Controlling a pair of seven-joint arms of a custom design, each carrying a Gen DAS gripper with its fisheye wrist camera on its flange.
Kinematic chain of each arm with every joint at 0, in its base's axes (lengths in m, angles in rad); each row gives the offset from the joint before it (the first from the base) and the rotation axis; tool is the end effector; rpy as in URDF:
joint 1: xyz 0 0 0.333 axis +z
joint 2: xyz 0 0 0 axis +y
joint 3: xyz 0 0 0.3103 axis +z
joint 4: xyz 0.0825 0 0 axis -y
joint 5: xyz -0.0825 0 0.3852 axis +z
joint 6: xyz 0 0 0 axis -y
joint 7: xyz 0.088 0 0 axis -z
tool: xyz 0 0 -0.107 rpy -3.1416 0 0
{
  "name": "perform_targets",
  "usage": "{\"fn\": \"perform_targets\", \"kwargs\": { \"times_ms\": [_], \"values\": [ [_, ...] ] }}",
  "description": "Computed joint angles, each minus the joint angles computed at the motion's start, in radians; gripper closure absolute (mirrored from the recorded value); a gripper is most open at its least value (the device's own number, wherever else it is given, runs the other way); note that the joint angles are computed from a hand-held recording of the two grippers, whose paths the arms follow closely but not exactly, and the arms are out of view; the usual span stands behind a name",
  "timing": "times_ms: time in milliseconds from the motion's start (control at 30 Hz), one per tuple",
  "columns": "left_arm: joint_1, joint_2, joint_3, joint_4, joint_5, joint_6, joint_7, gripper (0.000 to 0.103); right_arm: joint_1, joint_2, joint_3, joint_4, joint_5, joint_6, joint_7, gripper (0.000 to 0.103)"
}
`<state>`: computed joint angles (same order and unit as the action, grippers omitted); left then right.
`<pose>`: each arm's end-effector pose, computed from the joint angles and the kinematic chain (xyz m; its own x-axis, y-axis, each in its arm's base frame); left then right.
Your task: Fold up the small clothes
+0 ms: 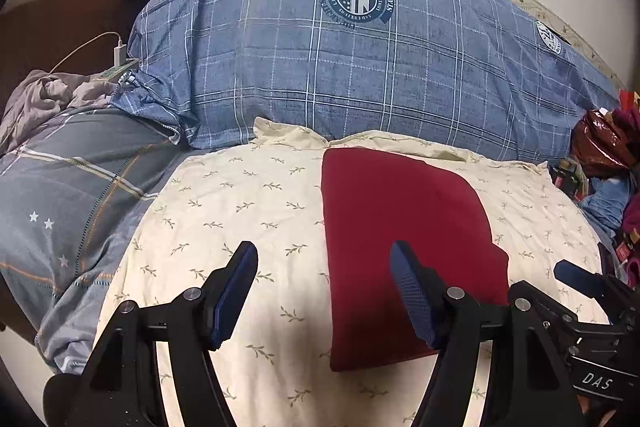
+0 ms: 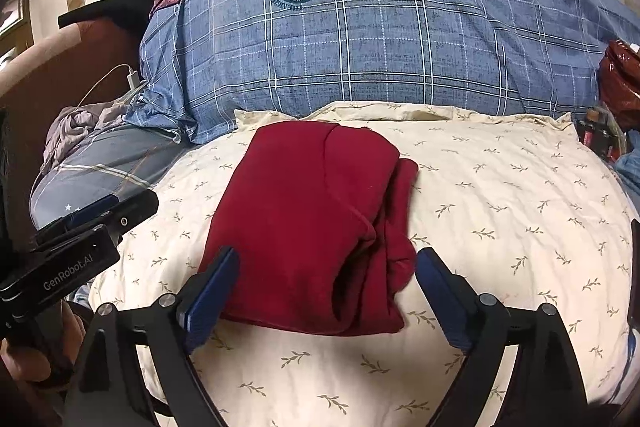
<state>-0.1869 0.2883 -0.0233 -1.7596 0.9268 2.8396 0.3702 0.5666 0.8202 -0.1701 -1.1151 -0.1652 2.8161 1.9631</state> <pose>0.6526 -0.1803 0.4727 0.1582 -0.9827 0.0965 -0.5815 -0.1717 -0.7952 0.7208 0.3703 0.4274 0.2594 -0.9654 -0.0283 -0.6005 -0.1382 -0.7876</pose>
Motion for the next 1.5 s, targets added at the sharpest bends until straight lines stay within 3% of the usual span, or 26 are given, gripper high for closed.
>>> {"fn": "perform_targets", "kwargs": {
  "times_ms": [167, 367, 867, 1500],
  "values": [
    [0.008, -0.003, 0.003, -0.011, -0.001, 0.023, -0.004, 0.035, 0.024, -0.008, -0.033, -0.024, -0.017, 0.050, 0.030, 0.012],
    [0.004, -0.002, 0.007, -0.009, 0.005, 0.019, -0.001, 0.035, 0.029, 0.006, -0.047, -0.006, -0.020, 0.030, 0.057, 0.012],
    [0.008, 0.011, 0.001, -0.002, -0.028, 0.014, 0.035, 0.035, 0.011, 0.017, -0.012, 0.017, -0.019, -0.016, 0.037, 0.012],
    [0.004, 0.063, -0.002, 0.049, -0.115, -0.008, 0.114, 0.036, -0.020, 0.097, 0.028, 0.153, 0.002, -0.131, 0.009, 0.012]
  ]
}}
